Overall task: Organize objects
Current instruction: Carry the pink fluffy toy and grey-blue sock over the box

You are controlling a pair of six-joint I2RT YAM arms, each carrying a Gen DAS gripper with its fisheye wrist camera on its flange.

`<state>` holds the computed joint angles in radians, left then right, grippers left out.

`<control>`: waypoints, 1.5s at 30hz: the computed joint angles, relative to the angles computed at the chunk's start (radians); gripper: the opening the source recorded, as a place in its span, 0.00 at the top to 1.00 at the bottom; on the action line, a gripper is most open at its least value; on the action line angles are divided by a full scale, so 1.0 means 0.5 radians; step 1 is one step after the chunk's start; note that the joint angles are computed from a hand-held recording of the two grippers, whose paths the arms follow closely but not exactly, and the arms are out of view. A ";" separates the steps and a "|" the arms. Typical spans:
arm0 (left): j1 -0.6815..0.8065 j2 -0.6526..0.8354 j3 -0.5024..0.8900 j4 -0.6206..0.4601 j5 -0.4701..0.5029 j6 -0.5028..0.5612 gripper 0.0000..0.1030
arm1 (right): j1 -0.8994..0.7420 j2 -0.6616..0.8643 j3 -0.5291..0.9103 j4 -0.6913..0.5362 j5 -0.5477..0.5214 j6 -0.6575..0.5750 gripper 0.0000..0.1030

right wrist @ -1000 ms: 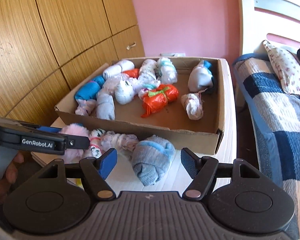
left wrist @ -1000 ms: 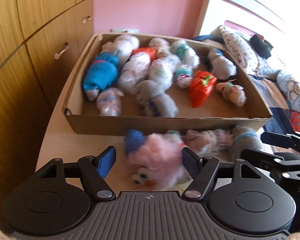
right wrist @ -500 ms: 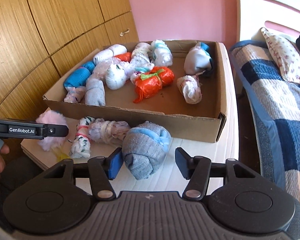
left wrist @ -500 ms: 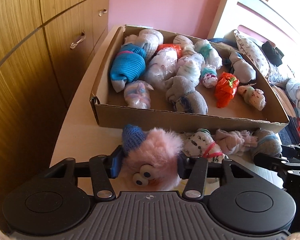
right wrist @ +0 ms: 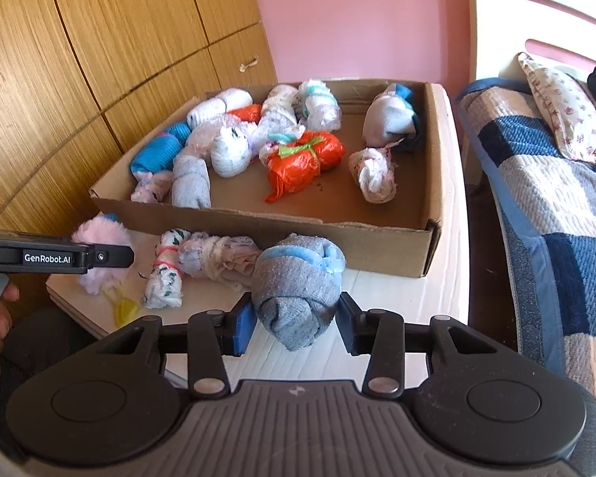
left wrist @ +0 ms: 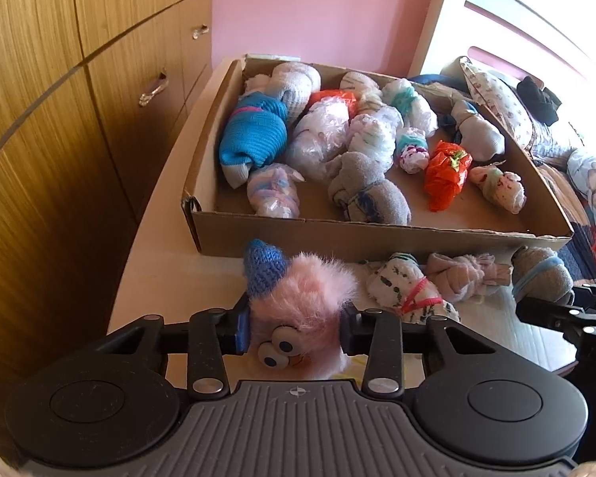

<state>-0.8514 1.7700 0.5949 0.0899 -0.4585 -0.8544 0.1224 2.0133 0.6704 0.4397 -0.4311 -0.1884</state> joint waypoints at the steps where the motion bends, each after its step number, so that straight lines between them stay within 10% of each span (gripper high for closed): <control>1: 0.001 -0.026 -0.001 -0.025 -0.002 0.004 0.55 | -0.011 -0.016 -0.010 0.005 -0.015 0.003 0.62; 14: 0.015 -0.482 0.318 -0.506 0.133 0.164 0.55 | -0.170 -0.527 -0.055 -0.271 -0.186 0.028 0.62; 29: 0.275 0.465 1.057 -0.331 0.532 0.357 0.54 | 0.018 0.096 0.732 -0.617 -0.014 -0.144 0.62; 45: 0.282 0.634 1.198 -0.613 0.394 0.626 0.54 | 0.082 0.390 1.017 -0.904 0.050 -0.302 0.62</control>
<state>-0.7103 2.0867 1.1937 -0.2166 -0.2616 -0.5415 0.1632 2.2083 1.1787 -0.0121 -0.4059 -0.3393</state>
